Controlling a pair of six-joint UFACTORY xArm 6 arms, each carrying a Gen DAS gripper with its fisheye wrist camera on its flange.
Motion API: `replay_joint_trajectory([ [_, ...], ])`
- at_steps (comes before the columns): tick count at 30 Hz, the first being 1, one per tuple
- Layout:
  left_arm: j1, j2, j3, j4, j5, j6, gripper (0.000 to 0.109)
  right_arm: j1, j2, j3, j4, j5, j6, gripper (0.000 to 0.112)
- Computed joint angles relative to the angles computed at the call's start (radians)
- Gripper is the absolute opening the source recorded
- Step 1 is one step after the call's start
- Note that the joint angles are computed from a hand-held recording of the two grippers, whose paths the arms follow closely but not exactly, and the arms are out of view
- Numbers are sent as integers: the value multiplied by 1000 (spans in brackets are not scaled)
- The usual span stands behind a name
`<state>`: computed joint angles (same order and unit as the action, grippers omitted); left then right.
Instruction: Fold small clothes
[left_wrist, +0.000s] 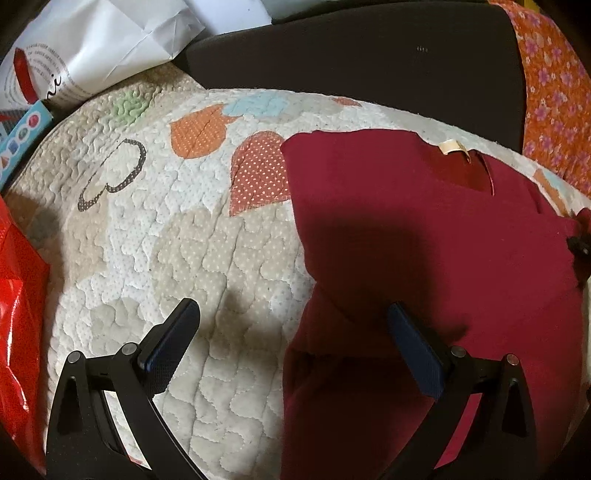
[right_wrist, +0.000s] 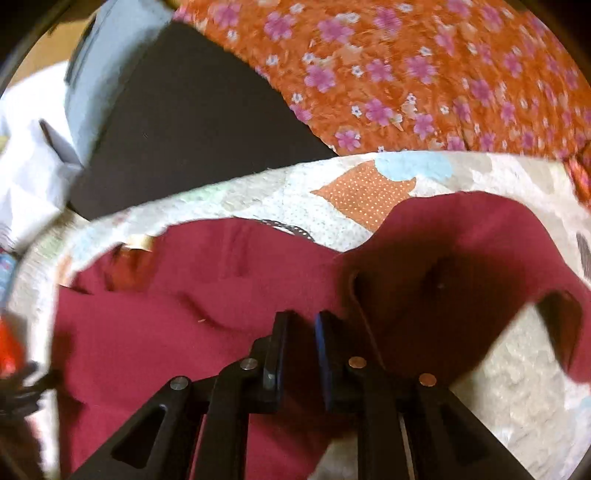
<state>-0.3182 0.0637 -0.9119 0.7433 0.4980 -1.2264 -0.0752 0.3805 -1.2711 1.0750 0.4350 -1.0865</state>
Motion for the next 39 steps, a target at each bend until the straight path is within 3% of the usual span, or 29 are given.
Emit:
replay_joint_trajectory([
  [3, -8, -7, 3, 3, 0, -2, 102, -65, -89, 98, 100, -18, -101, 28],
  [8, -17, -13, 8, -17, -16, 8, 102, -264, -91, 115, 287, 174, -18, 44],
  [11, -25, -7, -2, 5, 3, 1, 102, -334, -83, 122, 456, 263, 18, 46],
  [15, -26, -2, -8, 16, 17, -9, 102, -361, -48, 102, 549, 308, 62, 61],
  [22, -31, 10, -17, 24, 27, -1, 102, -415, 150, -55, 813, 463, 241, 61],
  [23, -33, 12, -20, 27, 31, -1, 102, -423, 173, -83, 823, 481, 244, 61],
  [25, -32, 14, -22, 33, 34, -5, 102, -423, 187, -141, 744, 441, 260, 39],
  [26, -31, 13, -21, 32, 31, -3, 102, -416, 173, -165, 654, 369, 260, 17],
  [27, -31, 12, -20, 30, 29, -3, 102, -415, 157, -172, 605, 330, 251, 9],
  [32, -21, -10, -4, 24, 2, -15, 102, -430, 18, -164, 527, 192, 89, 6],
  [36, -15, -37, 10, 46, -14, -43, 102, -333, -132, -79, 414, 127, -70, 6],
  [39, -4, -56, 22, 30, -24, -45, 102, -251, -249, 9, 415, 211, -161, 6],
])
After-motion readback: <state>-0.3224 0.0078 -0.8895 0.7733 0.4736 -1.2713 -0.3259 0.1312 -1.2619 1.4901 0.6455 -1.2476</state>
